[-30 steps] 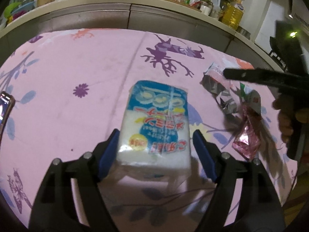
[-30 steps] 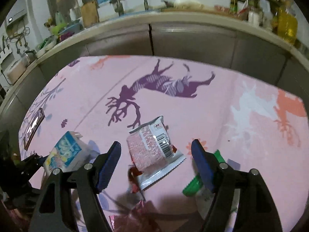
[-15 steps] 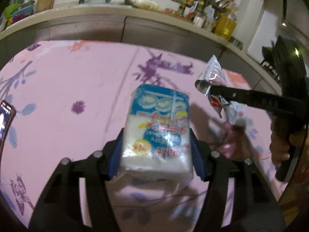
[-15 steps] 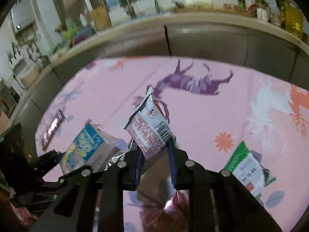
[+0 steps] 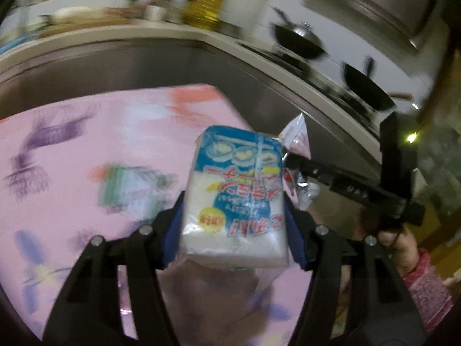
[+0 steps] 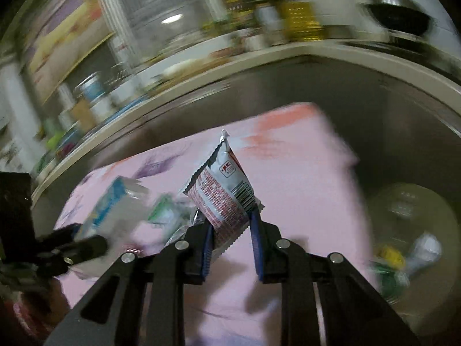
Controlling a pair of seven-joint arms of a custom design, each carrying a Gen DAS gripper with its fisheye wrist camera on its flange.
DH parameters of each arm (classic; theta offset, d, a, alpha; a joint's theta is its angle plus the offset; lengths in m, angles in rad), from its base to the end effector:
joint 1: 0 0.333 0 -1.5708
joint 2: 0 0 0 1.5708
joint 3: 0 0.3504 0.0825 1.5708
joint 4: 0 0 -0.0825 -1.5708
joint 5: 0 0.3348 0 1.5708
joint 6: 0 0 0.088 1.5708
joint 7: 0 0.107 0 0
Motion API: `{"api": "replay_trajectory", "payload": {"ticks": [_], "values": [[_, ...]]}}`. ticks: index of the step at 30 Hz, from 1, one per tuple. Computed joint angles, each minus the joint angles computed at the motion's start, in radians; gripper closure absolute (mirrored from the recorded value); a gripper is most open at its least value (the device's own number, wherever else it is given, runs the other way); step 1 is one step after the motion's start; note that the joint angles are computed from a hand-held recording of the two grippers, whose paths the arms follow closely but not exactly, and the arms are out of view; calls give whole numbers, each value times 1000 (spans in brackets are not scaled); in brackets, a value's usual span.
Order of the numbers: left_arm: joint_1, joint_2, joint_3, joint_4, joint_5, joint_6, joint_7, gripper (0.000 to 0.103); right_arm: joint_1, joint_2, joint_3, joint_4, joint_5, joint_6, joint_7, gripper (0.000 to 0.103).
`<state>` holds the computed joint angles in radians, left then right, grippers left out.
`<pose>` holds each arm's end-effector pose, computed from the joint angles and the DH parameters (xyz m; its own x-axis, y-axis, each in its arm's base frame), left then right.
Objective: Collect trash
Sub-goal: 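Carry the tissue pack and snack packet to the beige bin and release both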
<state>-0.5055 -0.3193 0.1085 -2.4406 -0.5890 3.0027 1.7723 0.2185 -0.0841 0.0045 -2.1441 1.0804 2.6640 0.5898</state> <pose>0.4141 -0.1237 0.5740 -0.1960 -0.9086 0.3688 -0.7047 -0.1310 -0.6973 0.5060 0.0886 0.5530 0.4652 -0.8308 -0.3054 -0.6724 -0.1073 -0.7324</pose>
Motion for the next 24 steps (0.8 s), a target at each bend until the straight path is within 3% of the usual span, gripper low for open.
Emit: {"api": "replay_trajectory", "payload": {"ticks": [2,5,7,9,10,13,14,17,20,22,24], "values": [[-97,93,48,105,-102,-40,88,43,-42,7,-38,-9,-27,-7,21,82],[-139,266,58,305,-235,-165,192,43,-107,54,-70,-6,-108,2,88,81],[-109,370,11,419,-247,-224,180,43,-138,89,-75,4,-157,-4,137,80],[-107,441,1,501,-242,-267,166,42,-165,136,-77,17,-237,-8,220,77],[-102,486,-12,550,-215,-278,137,41,-179,146,-75,18,-232,-11,216,72],[-87,580,-39,658,-124,-345,56,39,-209,172,-61,25,-201,-5,169,43],[-88,608,-38,689,-75,-377,6,38,-216,173,-57,23,-193,1,159,40],[-74,650,-51,729,-7,-415,-86,37,-239,169,-54,22,-134,-18,103,38],[-35,645,-88,713,-16,-399,-110,34,-252,144,-53,4,-44,-23,33,38],[-7,635,-112,697,-21,-380,-113,25,-257,130,-59,-5,20,-28,-10,38],[11,634,-131,694,-5,-375,-137,23,-255,130,-63,2,38,-24,-8,38]]}}
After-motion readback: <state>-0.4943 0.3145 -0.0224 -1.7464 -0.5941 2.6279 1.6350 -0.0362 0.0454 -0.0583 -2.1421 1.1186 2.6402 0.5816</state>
